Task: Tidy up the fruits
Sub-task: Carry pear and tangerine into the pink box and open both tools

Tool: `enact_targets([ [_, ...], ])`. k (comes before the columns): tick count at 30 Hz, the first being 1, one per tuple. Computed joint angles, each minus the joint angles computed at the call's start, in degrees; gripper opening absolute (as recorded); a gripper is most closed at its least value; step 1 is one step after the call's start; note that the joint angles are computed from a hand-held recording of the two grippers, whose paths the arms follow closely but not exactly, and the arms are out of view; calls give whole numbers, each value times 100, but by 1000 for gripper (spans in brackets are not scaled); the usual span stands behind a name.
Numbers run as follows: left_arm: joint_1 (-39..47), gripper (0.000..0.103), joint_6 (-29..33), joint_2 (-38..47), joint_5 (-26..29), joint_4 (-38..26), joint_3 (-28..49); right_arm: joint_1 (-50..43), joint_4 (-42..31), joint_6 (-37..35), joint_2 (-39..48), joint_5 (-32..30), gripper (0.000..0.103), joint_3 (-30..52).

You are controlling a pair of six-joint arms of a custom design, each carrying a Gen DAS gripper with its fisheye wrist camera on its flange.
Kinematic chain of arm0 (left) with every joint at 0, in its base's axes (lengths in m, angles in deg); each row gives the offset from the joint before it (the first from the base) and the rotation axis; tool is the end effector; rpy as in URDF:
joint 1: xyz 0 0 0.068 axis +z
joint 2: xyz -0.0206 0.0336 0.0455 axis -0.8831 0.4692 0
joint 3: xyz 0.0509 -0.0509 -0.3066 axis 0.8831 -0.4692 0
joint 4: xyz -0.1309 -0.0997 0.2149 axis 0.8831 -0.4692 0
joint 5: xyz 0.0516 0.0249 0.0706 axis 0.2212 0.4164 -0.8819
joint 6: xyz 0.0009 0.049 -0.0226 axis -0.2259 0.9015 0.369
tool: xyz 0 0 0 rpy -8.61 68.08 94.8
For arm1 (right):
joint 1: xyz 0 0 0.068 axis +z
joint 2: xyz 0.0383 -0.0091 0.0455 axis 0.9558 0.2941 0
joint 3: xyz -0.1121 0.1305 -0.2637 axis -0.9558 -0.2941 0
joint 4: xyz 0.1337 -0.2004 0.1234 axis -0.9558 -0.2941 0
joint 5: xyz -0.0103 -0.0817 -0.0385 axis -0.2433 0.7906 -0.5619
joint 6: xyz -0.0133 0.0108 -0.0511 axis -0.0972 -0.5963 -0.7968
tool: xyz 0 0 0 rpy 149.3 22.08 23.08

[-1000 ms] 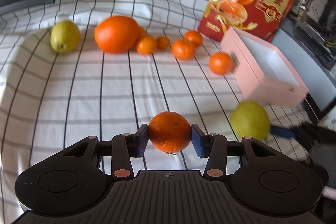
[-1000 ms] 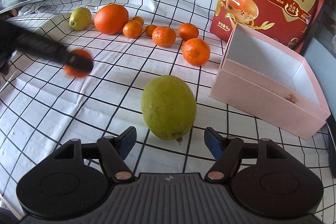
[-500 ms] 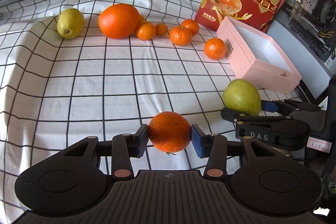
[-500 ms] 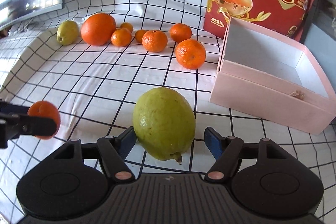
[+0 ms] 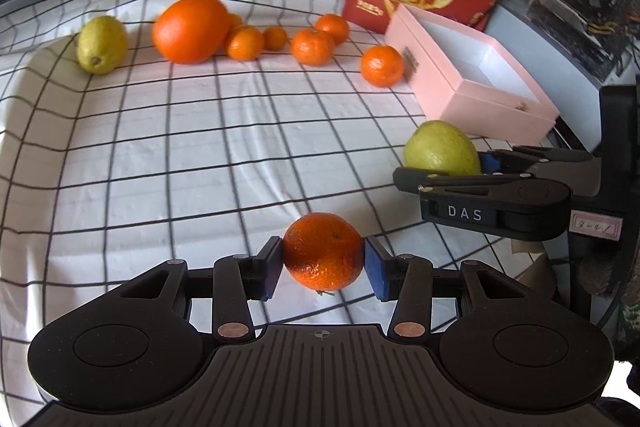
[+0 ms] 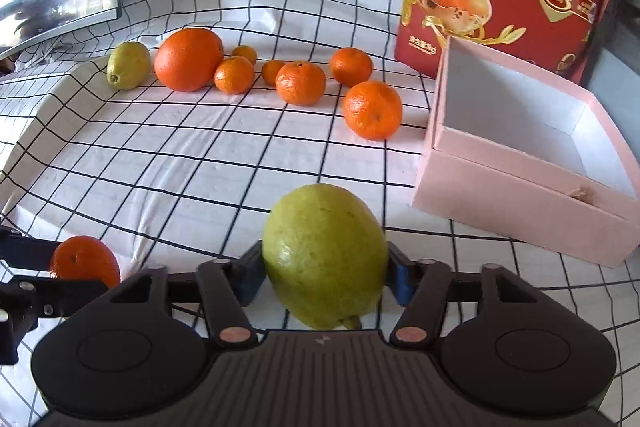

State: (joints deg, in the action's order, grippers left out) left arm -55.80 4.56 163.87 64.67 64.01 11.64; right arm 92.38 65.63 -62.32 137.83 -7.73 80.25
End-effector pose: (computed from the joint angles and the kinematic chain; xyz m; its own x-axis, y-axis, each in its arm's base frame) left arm 0.2405 0.0105 0.2014 -0.7715 0.2176 -0.5978 0.4024 0.8947 -0.1937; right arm 0.2478 0.0827 0.2052 -0.7312 -0.0625 -0.6793 -0.1095 0.9936 0.0264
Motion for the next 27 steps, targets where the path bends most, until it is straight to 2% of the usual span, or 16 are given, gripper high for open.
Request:
enact_targets([
  [9,-815,49,-199,190,-22,118,105,-552,-809,41,-1169,-89,59,-372],
  [13,-1316,49,-539,378,-49,397,261,-1345,-1215,-294,-1649,-296,59,-468],
  [16,-1716,49,-936,607,-69,575,678,-2012,-1366,-641,-1836,-512,59,-351],
  [19,-2117,49,-1354,934,-73,673,1463,-2679,-1412,-1116,-1818,-864,59,48],
  [22,-2491,49,-1824,1525,-108,633,2616,-3106,-1301,-1612,-1394,-1070,59,725],
  [24,-2740,49,-2053,2127,-135,266,3654,-3298,-1348,-1836,-855,-1171,59,1336],
  [27,-3098,49,-2080,3361,-280,-729,5503,-3488,-1507,-2071,71,-1385,59,2198],
])
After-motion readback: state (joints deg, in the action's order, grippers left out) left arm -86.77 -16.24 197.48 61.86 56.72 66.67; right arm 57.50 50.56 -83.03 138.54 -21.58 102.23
